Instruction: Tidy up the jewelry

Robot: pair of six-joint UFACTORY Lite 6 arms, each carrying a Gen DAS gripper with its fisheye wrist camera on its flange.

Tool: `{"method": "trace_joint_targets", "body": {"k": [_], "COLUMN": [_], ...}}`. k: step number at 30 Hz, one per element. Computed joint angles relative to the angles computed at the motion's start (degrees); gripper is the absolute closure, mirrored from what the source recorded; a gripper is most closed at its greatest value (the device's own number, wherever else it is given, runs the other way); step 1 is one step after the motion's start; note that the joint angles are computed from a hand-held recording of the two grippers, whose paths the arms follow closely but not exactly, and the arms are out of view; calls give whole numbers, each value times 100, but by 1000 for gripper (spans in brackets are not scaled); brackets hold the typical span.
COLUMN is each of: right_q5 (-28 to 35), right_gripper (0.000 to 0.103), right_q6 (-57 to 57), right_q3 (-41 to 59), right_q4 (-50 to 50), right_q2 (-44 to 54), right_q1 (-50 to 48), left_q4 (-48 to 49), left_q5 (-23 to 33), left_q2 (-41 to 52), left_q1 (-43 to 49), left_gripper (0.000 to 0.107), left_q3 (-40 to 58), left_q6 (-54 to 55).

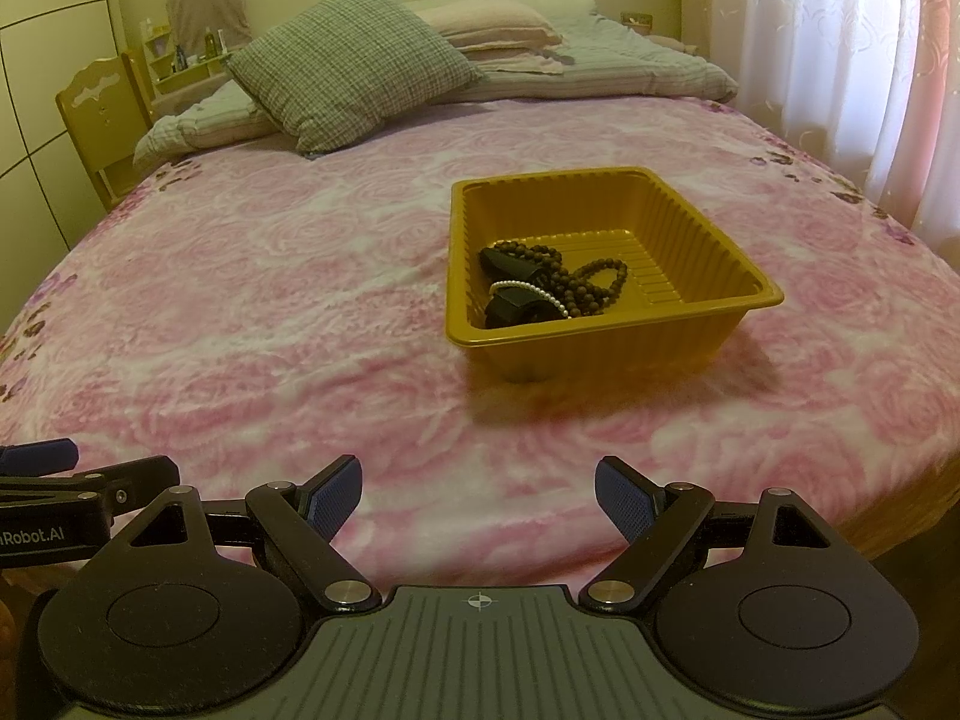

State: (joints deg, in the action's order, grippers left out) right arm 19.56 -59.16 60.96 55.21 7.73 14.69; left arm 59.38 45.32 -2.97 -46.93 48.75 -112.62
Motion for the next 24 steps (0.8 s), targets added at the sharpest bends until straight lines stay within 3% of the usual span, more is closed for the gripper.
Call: {"method": "trace_joint_targets", "body": {"k": [24], "right_q5": [26], "right_gripper": [18], "right_q6": [8], "right_q3": [61], "right_q4": [-16], "right_q2": [43], "right_q1": [-24], "left_q4": [23], "left_q5": [-7], "left_q2": [23], "left_q1": [15], "left_gripper": [4], "left_q3": [26], "left_q6": [6]}}
